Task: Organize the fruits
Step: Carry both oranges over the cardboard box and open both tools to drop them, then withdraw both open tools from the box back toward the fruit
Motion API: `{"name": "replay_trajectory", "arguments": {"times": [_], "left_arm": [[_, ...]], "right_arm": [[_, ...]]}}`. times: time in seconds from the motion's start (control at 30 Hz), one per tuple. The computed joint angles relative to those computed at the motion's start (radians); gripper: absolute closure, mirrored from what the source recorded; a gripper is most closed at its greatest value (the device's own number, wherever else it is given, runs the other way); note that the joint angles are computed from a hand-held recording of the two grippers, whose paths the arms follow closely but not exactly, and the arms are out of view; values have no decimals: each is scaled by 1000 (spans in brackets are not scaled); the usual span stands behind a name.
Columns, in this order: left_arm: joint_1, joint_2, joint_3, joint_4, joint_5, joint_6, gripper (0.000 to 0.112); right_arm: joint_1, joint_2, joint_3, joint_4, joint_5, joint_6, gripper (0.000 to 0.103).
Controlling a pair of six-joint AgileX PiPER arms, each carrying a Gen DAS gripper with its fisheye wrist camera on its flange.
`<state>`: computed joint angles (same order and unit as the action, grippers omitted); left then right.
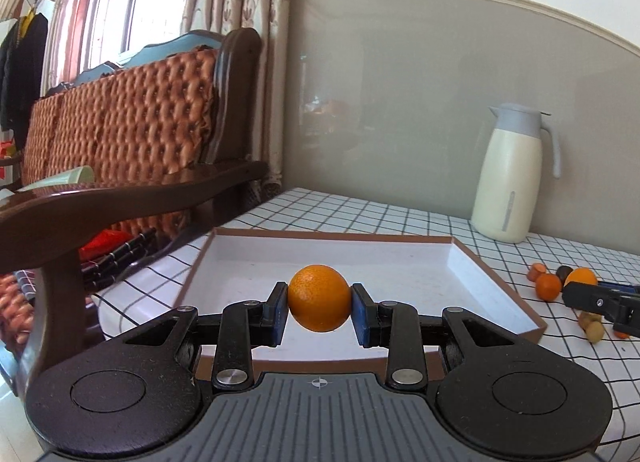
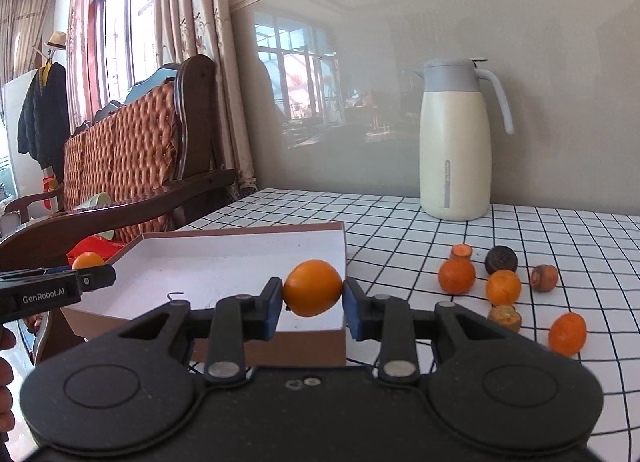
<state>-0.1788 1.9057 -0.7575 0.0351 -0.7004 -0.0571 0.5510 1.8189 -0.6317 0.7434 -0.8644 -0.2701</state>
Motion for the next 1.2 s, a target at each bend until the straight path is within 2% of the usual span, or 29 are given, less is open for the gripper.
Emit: {"name": "replay_trajectory", "arguments": {"times": [0.17,0.27,0.43,0.6,0.73,0.77,0.83,0.87,0.9,0.93,0.97,1.0,1.03,1.1,1.2], "left_arm": [[58,35,-67,-9,24,15,79],[80,69,-112,0,67,-33,79],[73,108,-145,-53,85,-3,79],[63,128,-169,-116,109,40,79],[50,132,-170,-155,116,78,79],[46,134,-174,-172,121,91,79],[34,137,-181,-229,129,130,79],[29,136,-183,-253,131,145,79],[28,132,-182,-257,131,144,76],[28,125,-174,-251,122,130,51],[24,116,-158,-268,94,121,31],[11,106,-128,-312,27,118,9],[7,101,-102,-323,-47,98,9],[-2,90,-60,-325,-154,85,9],[-23,87,-46,-380,-210,93,9]], "right_arm": [[-31,45,-113,-29,47,-71,79],[-49,85,-168,-35,73,-94,79],[-61,142,-191,-24,75,-82,79],[-57,174,-234,34,85,-144,79],[-69,191,-266,62,123,-160,79],[-73,196,-276,67,138,-170,77],[-71,208,-294,87,149,-194,66],[-62,211,-290,102,122,-191,43],[-56,206,-270,79,81,-148,28],[-48,196,-240,46,23,-87,24],[-43,183,-209,17,-33,-36,19],[-40,169,-180,-7,-82,3,12],[-38,160,-155,-22,-125,34,6],[-36,157,-104,-43,-235,97,6],[-53,133,-65,-58,-270,129,6]]}}
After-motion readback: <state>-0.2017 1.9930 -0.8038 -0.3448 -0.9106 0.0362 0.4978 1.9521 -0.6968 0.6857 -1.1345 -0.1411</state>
